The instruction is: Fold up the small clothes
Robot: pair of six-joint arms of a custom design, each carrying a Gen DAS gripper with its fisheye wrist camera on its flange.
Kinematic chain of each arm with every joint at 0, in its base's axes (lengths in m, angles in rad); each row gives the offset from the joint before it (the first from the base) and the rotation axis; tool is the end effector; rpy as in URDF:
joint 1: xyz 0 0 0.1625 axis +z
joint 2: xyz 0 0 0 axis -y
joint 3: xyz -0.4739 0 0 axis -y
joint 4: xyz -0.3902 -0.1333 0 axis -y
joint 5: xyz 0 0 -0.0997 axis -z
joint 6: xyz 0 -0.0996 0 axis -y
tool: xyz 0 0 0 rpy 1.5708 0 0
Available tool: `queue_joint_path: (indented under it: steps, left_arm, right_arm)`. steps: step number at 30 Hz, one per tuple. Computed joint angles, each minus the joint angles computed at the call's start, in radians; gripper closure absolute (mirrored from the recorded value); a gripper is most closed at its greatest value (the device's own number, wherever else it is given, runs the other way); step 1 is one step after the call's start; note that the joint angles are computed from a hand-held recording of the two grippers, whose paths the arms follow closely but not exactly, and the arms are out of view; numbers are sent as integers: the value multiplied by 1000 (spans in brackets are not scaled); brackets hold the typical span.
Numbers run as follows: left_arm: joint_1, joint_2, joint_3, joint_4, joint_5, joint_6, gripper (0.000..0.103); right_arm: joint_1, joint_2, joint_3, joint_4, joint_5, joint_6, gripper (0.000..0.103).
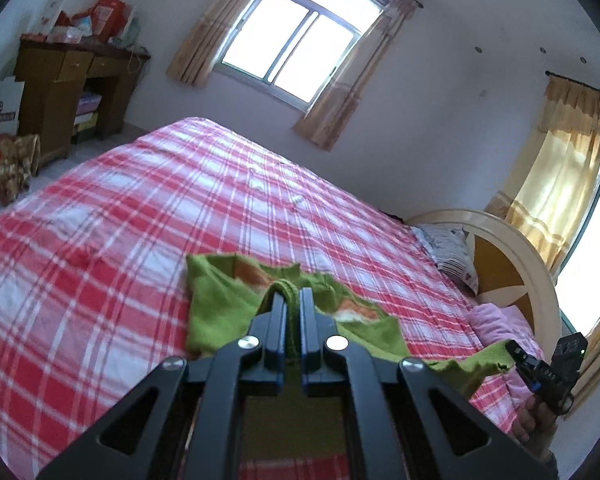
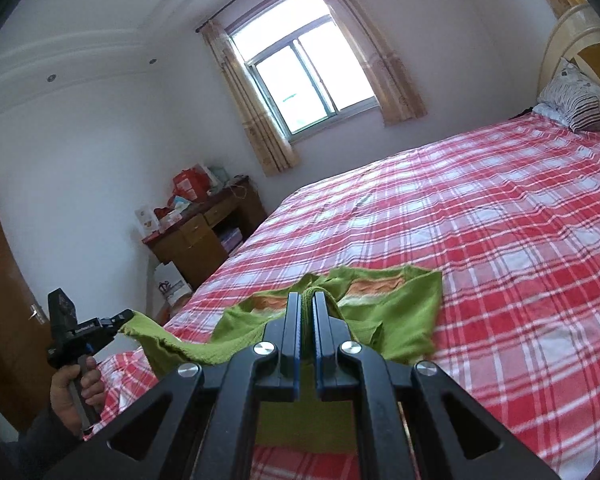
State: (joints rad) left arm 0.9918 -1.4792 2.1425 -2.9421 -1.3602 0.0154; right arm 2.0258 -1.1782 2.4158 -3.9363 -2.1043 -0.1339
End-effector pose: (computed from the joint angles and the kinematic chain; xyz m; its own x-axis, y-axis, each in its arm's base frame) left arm -0.1391 -0.4944 0.3850 -0.8864 0.4310 -0.1688 0.4294 0.6293 -0.6478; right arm 0.2628 -0.3492 0.2849 -0.9415 -0.0174 0.3366 -0.3169 0.3861 -0.8663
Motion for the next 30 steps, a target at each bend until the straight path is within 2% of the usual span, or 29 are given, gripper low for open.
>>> queue_joint_path:
  steps: [5, 19, 28, 30]
  left_arm:
    - [13, 89, -70, -17, 2, 27, 98]
    - [75, 337, -259, 33, 81, 63, 98]
    - [90, 458, -338, 69, 170, 111, 98]
    - [84, 473, -343, 73, 222, 109, 94]
  right_arm:
    - [-57, -7, -74, 79, 13, -16, 99]
    - [-243, 56, -242, 263, 67, -30, 99]
    - [-346, 130, -352, 373, 59, -25, 99]
    - [-363, 145, -375, 404, 47, -30, 99]
